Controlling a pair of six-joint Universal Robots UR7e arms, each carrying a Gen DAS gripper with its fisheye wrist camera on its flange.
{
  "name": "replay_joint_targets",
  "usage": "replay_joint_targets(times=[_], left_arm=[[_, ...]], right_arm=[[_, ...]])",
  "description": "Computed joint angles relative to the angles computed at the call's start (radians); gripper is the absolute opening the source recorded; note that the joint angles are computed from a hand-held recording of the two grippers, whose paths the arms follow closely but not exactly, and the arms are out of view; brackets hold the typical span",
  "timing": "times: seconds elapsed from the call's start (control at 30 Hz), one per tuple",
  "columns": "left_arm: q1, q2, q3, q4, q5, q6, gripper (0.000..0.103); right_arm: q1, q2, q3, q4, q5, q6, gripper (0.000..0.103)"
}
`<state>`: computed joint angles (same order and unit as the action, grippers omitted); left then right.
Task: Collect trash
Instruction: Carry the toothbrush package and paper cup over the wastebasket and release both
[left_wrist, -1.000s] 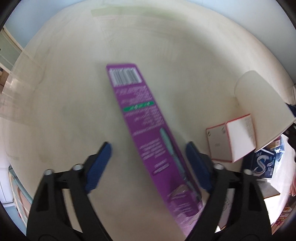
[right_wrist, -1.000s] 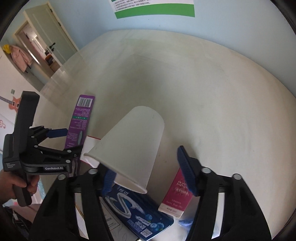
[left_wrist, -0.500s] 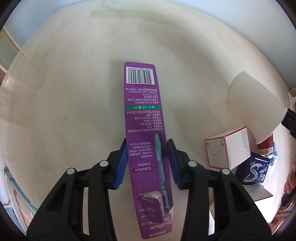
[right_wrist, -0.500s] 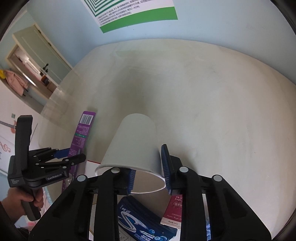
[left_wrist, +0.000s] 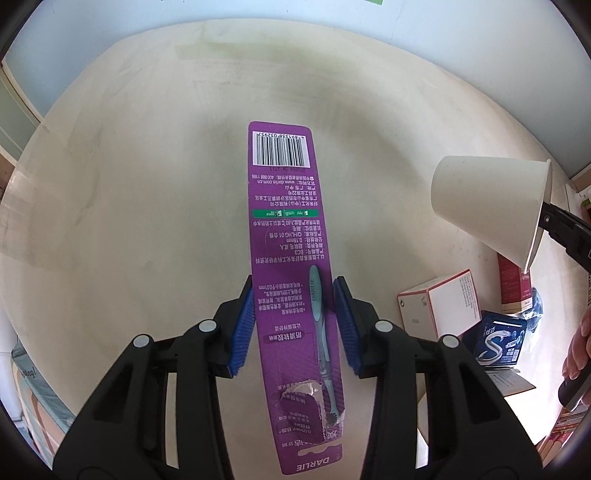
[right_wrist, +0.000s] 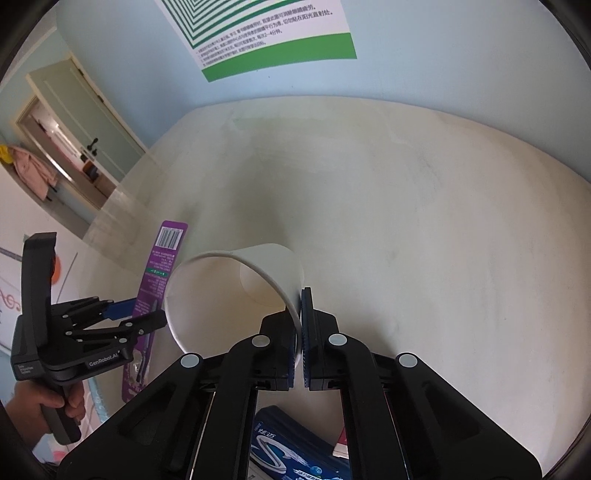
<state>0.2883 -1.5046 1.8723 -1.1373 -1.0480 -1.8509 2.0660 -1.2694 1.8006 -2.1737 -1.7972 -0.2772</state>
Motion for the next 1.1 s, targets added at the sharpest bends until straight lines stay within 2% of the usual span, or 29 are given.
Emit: replay_joint_targets(times=[0.37,0.7,0.97,1.1], left_arm=[[-0.012,0.058,-0.07,0.03,0.013,0.035,0.038],[-0.031,0.103,-0.117,0.038,0.041,0.123,0.038],[-0.052,0.13,-0.128,-0.029,0.059,0.261,0.038],[-0.059,0.136,-0.125,-0.092,0.068,0.377,0.038]], right_arm=[[-0.003,-0.045,0.005,-0.023,0.016,0.048,0.004],[-0.022,-0.147,0.042,-0.059,0.007,0.132,0.004],[-0.01,-0.235,0.092,-0.095,-0.068,0.205,0.004],[0.016,-0.293,0.133,-0.125,-0.137,0.274,0.004]])
